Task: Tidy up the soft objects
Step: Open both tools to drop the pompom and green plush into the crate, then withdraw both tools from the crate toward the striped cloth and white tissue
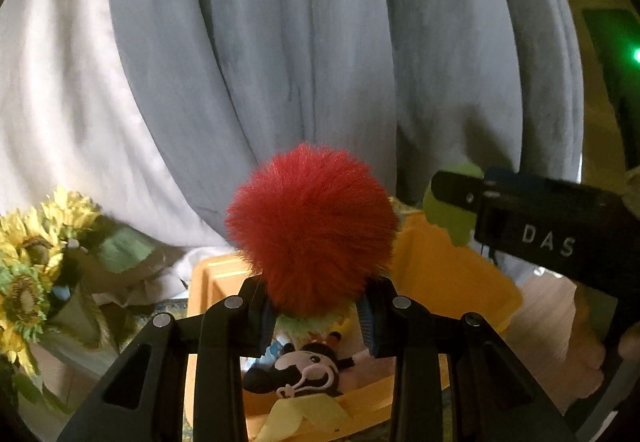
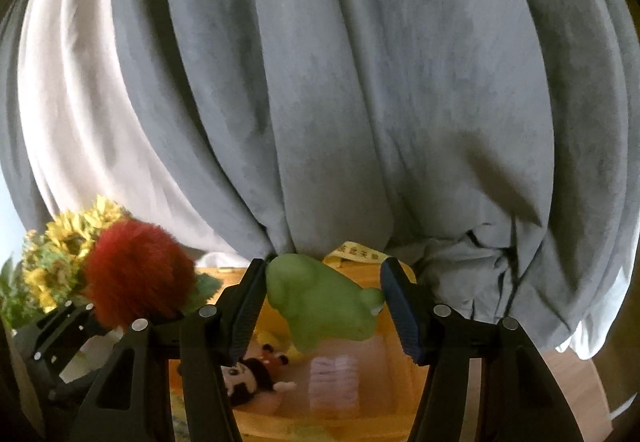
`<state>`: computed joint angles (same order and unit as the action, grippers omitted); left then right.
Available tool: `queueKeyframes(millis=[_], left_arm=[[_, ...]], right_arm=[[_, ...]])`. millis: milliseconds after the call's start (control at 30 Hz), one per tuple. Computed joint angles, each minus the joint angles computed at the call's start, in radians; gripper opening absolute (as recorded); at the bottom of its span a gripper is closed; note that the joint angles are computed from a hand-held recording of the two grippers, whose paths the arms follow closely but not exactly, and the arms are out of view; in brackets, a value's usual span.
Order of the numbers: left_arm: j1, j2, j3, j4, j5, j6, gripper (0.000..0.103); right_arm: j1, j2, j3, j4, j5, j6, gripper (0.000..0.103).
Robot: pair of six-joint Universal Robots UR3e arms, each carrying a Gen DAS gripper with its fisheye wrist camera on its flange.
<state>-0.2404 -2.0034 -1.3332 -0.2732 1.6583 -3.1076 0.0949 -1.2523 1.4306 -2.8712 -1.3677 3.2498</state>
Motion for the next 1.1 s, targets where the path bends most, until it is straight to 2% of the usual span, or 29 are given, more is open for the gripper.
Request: queueKeyframes(millis=[367,467,500,533,733,1100], left_arm=[[0.03,-0.109,0.141,-0.155,-0.06,0.003,0.037],[0.036,-0.126,0.161,-0.168,-0.073,0.005,0.05],[0.035,-0.128,0.163,-0.17,-0.074,0.005,0.055],[0.035,-0.129,0.165,-0.17,-0.075,0.006,0.061],[0.028,-0.115,0.144,-0.149,-0.026,0.011,0.082],[0.009,0.06,-0.077,-0.03,0.101,0.005,0.103]], right_arm=[[0.017,0.152,-0.214,0.134,-0.007,-0.035,0.059],[0.005,0.182,-0.256,0.174,0.026,-0.016,0.066],[0.0,0.187,-0.26,0.179,0.038,-0.008,0.074],[-0.002,0.189,-0.26,0.175,0.041,-0.001,0.076],[0.002,0.191,-0.257,0.171,0.002,0.012,0.077],[0.042,0.048,-0.052,0.045,-0.145,0.013,0.088]])
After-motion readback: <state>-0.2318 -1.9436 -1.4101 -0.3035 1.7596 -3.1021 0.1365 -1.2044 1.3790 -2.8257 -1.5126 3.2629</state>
